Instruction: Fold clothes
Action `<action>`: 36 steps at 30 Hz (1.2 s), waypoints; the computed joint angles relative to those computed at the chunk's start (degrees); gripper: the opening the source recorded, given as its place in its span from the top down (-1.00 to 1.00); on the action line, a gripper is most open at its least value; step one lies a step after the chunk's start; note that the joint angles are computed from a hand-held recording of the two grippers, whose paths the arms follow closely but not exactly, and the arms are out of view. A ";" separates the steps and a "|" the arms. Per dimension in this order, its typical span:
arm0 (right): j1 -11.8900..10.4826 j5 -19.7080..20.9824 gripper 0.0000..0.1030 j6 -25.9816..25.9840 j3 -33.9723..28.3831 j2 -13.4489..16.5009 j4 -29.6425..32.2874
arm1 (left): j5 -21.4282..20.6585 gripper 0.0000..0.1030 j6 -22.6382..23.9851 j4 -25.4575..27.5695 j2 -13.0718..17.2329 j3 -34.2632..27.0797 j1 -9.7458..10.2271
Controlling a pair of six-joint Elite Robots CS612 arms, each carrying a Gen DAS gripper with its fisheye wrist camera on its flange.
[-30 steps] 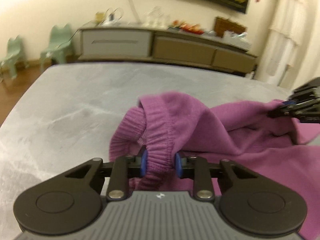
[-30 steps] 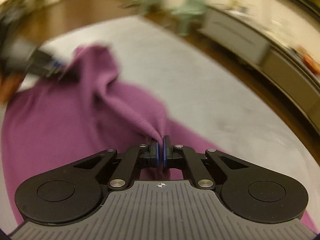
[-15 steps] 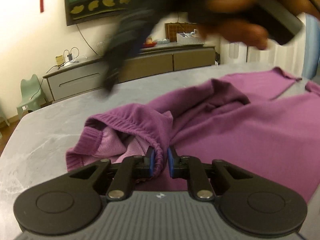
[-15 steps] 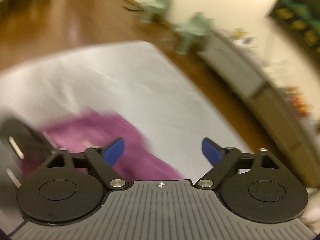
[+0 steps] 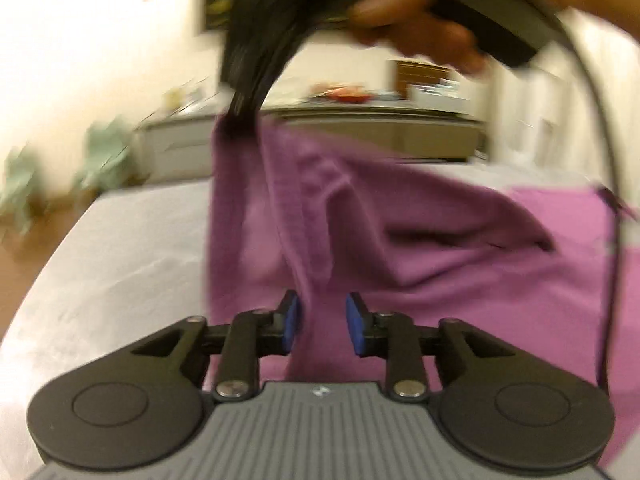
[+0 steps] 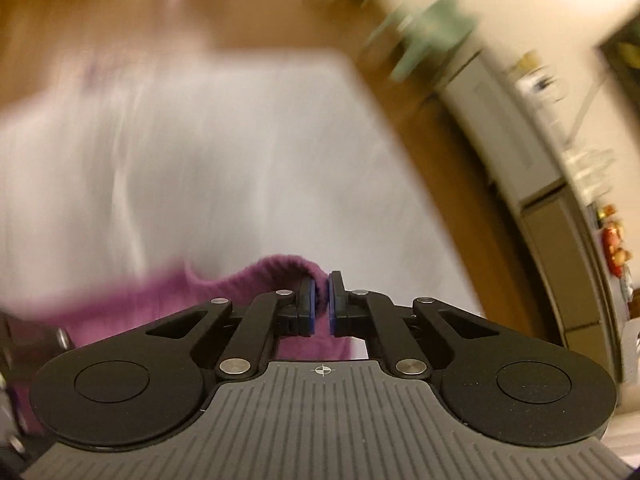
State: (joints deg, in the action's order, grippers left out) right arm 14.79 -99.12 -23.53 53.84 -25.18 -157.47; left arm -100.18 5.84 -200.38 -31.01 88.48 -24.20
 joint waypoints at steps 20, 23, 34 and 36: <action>-9.06 -6.49 -0.88 10.16 42.03 -14.21 -31.70 | 14.69 0.09 7.45 10.35 -3.06 2.15 -0.69; -11.42 -11.20 -0.88 7.32 50.36 -16.45 -35.11 | 22.79 0.10 11.80 7.88 -3.92 4.62 -2.28; -25.36 -13.96 -0.82 27.08 65.60 -15.45 -55.22 | 22.55 0.06 3.07 0.02 -9.67 8.94 -5.34; -26.75 -12.69 -0.81 28.67 64.59 -15.38 -53.50 | 19.57 0.06 1.60 2.63 -9.55 7.58 -6.33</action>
State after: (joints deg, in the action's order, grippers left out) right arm -11.97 -111.81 5.13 118.43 -40.56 -210.97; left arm -80.62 7.43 -197.75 -40.56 96.06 -30.53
